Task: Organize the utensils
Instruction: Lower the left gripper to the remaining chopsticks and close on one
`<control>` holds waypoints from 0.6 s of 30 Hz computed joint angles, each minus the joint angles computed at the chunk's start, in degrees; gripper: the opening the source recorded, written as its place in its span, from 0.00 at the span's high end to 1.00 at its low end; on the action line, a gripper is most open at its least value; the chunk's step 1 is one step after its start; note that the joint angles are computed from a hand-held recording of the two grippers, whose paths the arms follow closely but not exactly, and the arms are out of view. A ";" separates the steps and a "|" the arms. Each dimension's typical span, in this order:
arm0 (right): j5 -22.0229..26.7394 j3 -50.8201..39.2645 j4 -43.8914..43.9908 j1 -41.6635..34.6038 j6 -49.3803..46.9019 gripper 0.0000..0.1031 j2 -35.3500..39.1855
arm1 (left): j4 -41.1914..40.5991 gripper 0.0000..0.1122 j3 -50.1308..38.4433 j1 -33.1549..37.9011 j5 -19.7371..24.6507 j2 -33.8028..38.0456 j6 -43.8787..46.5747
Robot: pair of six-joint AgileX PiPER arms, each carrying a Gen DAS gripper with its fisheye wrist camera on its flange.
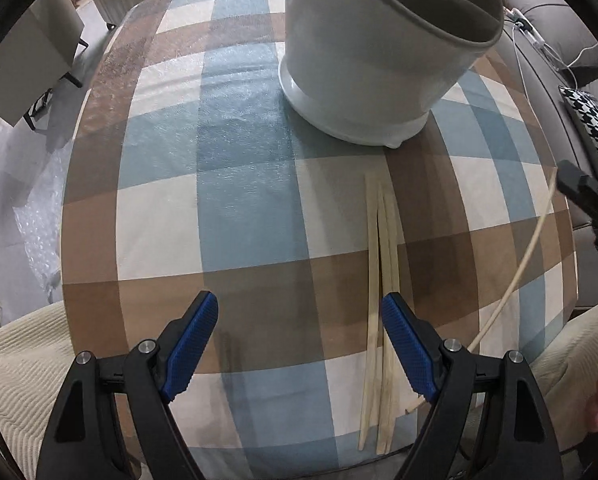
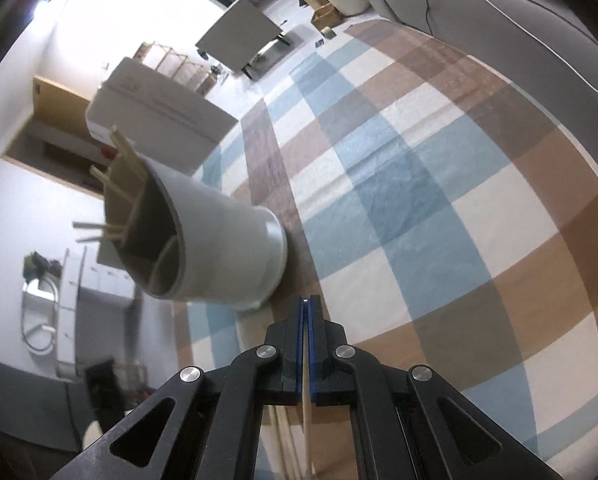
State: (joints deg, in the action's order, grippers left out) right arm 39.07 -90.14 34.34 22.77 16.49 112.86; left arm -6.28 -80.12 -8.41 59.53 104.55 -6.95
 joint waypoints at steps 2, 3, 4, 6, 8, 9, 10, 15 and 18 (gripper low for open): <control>-0.74 1.13 1.41 -0.45 -1.49 0.99 -0.83 | -0.23 0.28 -0.07 0.15 0.26 0.37 0.02; -1.04 1.47 2.08 -0.64 -2.13 0.99 -1.05 | 0.26 0.28 -0.25 -0.05 0.58 0.69 -0.37; -1.27 2.12 2.74 -0.85 -2.89 0.99 -1.34 | 0.69 0.28 -0.22 -0.23 0.74 0.90 -0.53; -0.65 2.35 4.09 -1.22 -4.22 0.99 -1.81 | 1.52 0.28 -0.27 -0.65 1.56 1.66 -0.62; 0.14 2.93 3.64 -1.18 -6.86 0.99 -3.37 | 1.79 0.28 0.08 -0.72 1.88 1.87 -0.59; 0.27 2.99 2.49 -0.90 -7.22 0.99 -4.16 | 2.05 0.28 0.22 -0.94 1.64 1.75 -0.71; 0.29 3.48 3.22 -1.21 -8.16 0.99 -4.69 | 1.68 0.28 0.27 -0.87 1.59 1.67 -0.25; -0.72 4.86 4.66 -2.01 -8.74 1.00 -4.82 | 3.43 0.28 1.12 -2.32 0.37 1.23 -1.15; -1.01 4.96 4.51 -1.96 -8.91 1.00 -4.57 | 5.35 0.28 2.10 -3.28 0.02 0.72 -1.38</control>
